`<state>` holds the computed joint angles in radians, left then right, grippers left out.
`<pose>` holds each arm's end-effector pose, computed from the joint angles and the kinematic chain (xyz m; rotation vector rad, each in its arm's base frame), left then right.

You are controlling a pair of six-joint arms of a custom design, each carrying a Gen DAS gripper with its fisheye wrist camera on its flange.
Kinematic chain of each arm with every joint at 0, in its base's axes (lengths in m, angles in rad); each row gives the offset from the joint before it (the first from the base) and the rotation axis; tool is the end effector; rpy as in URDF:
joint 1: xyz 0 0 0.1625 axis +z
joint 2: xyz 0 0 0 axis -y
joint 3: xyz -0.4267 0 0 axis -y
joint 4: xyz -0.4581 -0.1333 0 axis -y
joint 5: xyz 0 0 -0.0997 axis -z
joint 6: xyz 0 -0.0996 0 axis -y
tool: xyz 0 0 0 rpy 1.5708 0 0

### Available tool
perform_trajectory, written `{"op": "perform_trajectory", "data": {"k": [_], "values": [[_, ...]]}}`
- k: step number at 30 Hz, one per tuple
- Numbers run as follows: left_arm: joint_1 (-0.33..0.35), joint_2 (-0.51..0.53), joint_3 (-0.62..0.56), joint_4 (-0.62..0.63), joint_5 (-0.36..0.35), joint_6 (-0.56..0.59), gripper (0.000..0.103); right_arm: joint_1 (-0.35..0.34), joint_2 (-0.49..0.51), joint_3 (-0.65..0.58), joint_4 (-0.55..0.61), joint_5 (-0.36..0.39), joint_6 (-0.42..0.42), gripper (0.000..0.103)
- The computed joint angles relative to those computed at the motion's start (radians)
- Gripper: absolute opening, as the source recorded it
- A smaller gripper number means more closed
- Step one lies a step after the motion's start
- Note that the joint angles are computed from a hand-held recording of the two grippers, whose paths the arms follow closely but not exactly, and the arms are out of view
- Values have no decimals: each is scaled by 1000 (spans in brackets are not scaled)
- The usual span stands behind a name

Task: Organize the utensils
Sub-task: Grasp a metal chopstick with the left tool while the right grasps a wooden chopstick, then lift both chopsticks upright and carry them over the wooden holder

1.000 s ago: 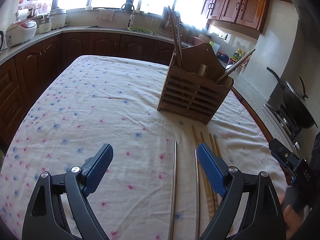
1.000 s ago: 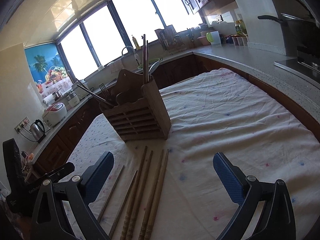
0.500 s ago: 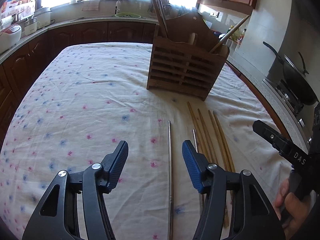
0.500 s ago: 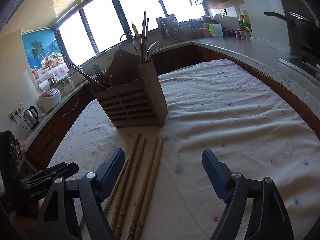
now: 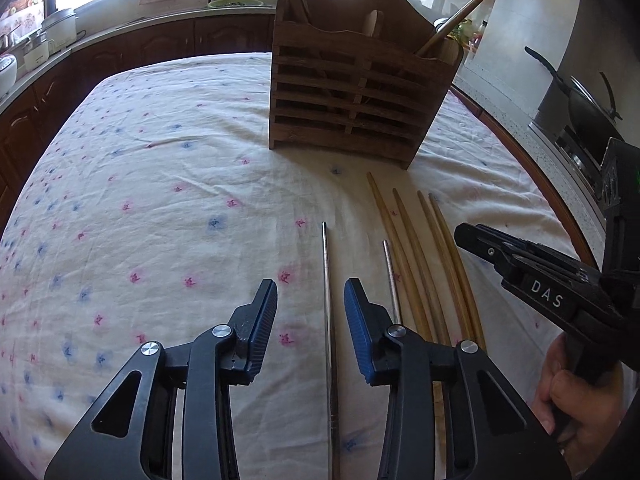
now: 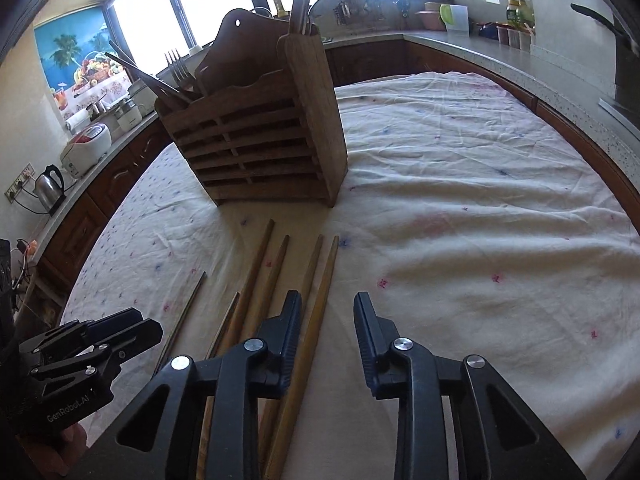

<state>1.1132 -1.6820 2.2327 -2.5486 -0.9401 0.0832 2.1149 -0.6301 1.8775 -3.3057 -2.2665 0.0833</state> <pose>-0.0341 -0.5039 0.3149 0.5006 2.4724 -0.6889 0.3774 -0.4896 -0.0413 0.3502 -2.4763 0.8679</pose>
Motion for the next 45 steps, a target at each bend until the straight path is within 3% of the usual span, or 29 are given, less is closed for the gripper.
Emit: {"op": "perform_trajectory", "data": {"k": [7,12,16,19,24,33,45], "values": [[12,67,-47,44,-3,10,25,-16,27,-65,100,-25,-6,20],[-8,88,-36,3,44,43,24,-16,52,-97,98,-50,-37,17],[-18,104,-29,-31,72,78,6,-12,65,-115,111,-75,-57,13],[-8,103,-39,-19,41,67,4,-16,56,-106,103,-58,-50,8],[5,54,-32,-6,-8,59,4,-22,27,-69,71,-9,-14,6],[6,-69,-24,19,-111,20,4,31,-37,-3,-32,16,-26,5],[-62,-200,2,13,-136,-14,4,103,-102,62,-139,11,-44,5]]}}
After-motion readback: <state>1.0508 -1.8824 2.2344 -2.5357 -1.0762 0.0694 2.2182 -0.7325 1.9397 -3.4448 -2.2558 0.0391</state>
